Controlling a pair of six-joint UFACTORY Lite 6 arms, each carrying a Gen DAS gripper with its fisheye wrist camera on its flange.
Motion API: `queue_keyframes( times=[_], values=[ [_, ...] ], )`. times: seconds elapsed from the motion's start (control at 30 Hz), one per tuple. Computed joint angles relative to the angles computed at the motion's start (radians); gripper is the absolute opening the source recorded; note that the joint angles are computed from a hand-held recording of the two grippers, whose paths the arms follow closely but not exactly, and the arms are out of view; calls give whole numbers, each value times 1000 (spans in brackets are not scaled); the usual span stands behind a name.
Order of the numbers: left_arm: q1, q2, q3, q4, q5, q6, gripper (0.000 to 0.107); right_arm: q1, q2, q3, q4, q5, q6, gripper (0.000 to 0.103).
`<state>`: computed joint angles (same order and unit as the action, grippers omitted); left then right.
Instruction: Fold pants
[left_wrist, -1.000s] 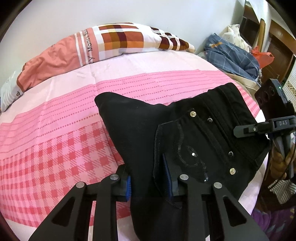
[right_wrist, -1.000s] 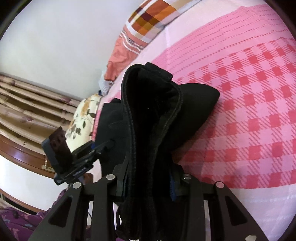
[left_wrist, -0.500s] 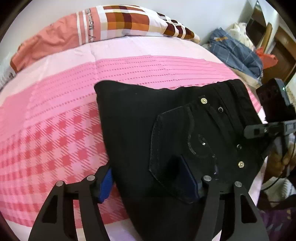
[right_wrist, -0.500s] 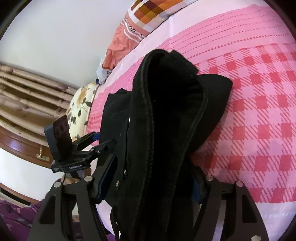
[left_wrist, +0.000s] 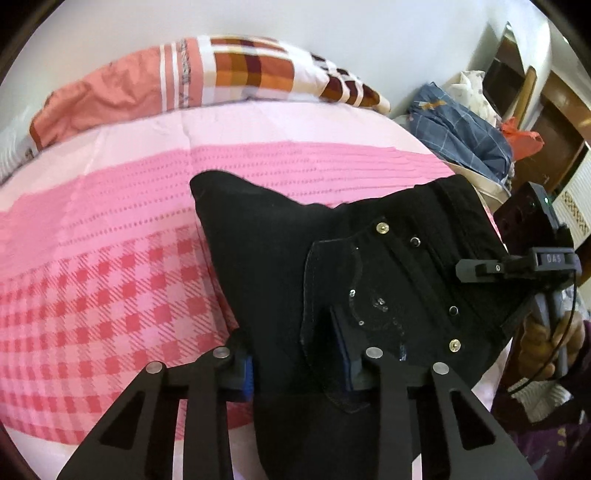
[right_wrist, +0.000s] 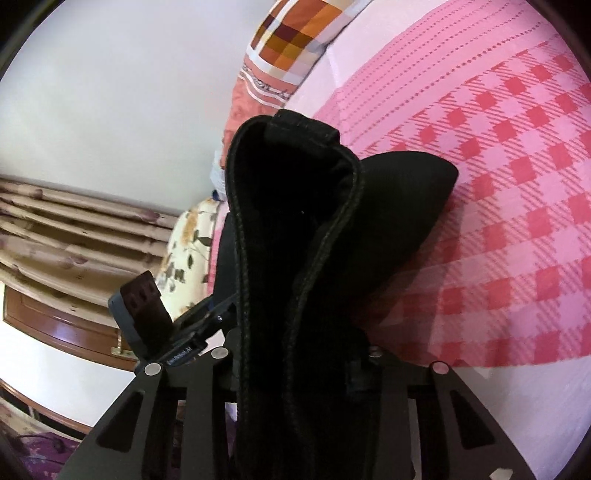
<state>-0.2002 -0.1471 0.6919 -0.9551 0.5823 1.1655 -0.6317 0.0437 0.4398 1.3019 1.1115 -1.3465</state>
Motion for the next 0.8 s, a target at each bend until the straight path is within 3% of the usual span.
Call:
queue_keyframes(
  times=[0.33, 0.8],
  values=[
    [86, -115, -8, 71, 61, -68, 34, 118, -60, -24, 87, 21, 60, 33],
    [369, -211, 8, 107, 218, 3, 34, 457, -86, 32, 311, -77, 137, 33]
  ],
)
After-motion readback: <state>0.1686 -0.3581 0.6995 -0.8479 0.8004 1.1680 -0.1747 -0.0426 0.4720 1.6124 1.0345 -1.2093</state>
